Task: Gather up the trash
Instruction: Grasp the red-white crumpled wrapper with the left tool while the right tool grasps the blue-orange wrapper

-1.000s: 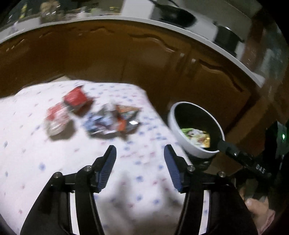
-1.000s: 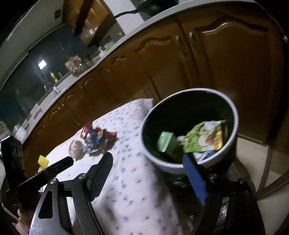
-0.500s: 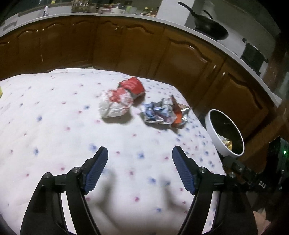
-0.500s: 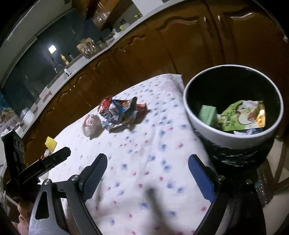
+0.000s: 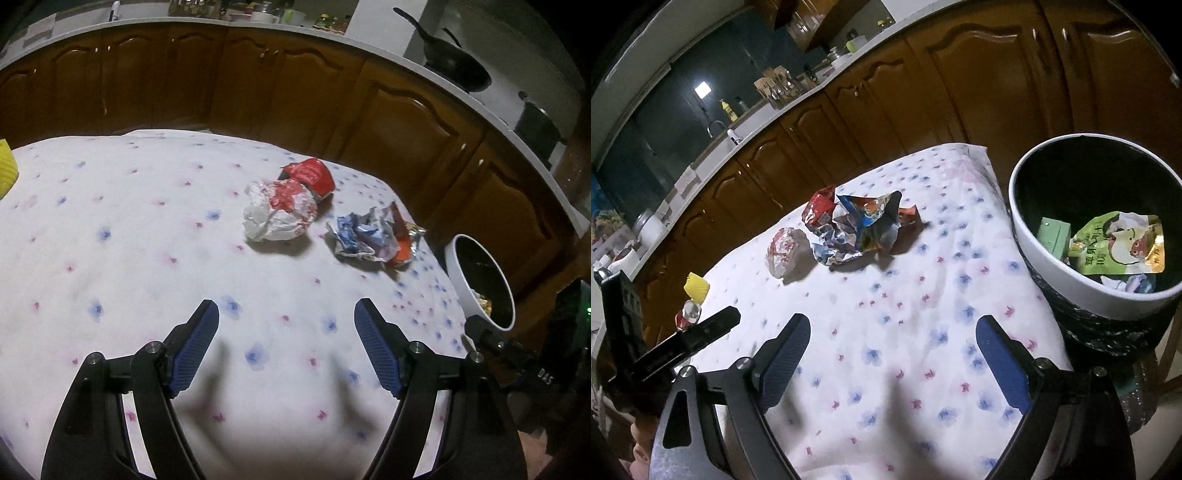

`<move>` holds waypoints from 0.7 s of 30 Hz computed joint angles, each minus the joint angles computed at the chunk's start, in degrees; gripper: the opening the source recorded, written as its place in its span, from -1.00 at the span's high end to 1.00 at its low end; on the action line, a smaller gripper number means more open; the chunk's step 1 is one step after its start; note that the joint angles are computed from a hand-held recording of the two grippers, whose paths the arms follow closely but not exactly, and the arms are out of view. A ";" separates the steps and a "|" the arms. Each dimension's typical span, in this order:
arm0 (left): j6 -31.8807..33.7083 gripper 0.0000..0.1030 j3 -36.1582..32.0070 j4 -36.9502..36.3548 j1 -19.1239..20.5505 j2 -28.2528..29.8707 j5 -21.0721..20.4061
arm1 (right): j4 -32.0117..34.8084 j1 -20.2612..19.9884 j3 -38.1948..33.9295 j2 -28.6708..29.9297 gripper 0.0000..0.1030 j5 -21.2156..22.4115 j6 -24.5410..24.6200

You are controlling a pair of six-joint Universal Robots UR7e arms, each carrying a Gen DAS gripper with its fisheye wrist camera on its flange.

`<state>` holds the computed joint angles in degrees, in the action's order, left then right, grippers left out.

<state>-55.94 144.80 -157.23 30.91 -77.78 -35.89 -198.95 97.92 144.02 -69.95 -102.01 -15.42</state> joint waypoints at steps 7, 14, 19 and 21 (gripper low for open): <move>5.40 -0.51 -2.15 -3.37 2.49 1.65 0.61 | 1.65 0.67 -2.50 0.84 -0.80 0.19 0.23; 15.46 -0.51 -6.22 -10.82 6.84 5.78 0.37 | 1.03 1.18 -7.43 3.55 -0.78 1.54 -0.35; 19.25 -0.52 -8.67 -13.73 9.52 7.77 -0.07 | 3.98 0.37 -12.02 6.47 -0.28 2.01 1.75; 20.70 -0.52 -9.55 -15.31 10.62 8.72 -0.32 | 5.22 0.07 -13.83 7.82 -0.12 1.78 2.75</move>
